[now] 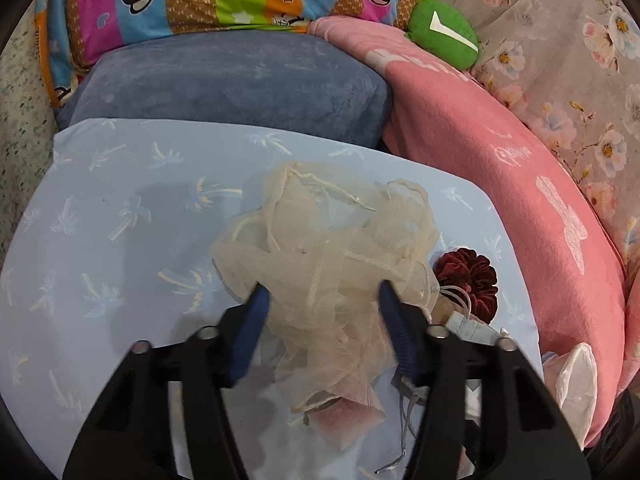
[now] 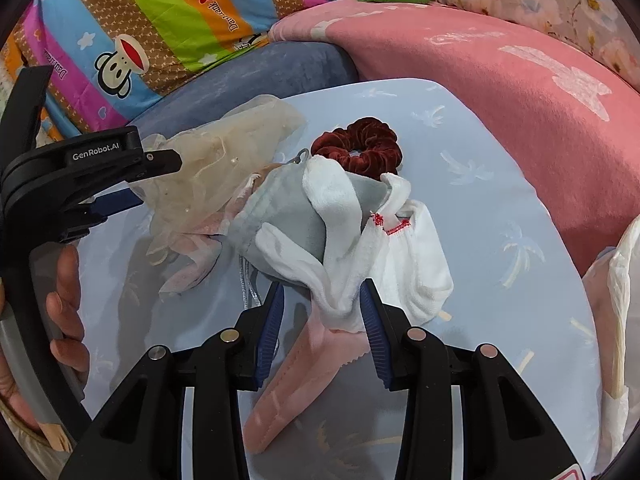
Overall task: Organize soft objects
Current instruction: 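Grasp the beige mesh with the left tool while the right grasps the white glove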
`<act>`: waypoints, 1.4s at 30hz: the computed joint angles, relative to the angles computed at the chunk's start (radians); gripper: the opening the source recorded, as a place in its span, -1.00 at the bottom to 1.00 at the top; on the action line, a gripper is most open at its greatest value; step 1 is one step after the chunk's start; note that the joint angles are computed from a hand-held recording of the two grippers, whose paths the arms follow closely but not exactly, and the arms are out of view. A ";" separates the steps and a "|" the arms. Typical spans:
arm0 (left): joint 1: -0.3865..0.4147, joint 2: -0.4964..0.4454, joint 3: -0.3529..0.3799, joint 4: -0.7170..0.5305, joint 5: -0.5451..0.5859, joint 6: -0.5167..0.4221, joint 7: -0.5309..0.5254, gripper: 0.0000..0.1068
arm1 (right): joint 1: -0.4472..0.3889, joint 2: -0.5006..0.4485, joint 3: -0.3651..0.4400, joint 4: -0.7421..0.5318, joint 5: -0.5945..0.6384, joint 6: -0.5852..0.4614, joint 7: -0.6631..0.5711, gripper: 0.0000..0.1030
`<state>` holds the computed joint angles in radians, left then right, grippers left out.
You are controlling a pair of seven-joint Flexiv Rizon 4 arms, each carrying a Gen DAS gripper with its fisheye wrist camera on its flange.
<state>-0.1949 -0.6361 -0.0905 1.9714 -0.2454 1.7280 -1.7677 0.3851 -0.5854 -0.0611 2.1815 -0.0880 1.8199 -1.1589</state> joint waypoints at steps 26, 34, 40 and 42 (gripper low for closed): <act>-0.038 0.161 -0.054 0.082 0.057 0.073 0.026 -0.94 | -0.080 0.210 0.066 0.154 0.061 0.125 -0.047 -0.87; -0.107 0.203 -0.049 0.086 0.062 0.094 0.026 -0.94 | -0.144 0.300 0.096 0.220 0.074 0.169 -0.064 -0.87; -0.173 0.198 -0.044 0.057 0.061 0.094 0.041 -0.94 | -0.216 0.353 0.110 0.266 0.076 0.200 -0.065 -0.87; -0.155 0.195 -0.086 0.051 0.070 0.093 0.041 -0.94 | -0.250 0.370 0.115 0.283 0.065 0.211 -0.062 -0.87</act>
<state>-0.3500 -0.4412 -0.1770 2.0225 -0.1754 1.8206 -1.7270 0.1352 -0.2158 0.0538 2.4645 -0.0225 2.0304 -1.2207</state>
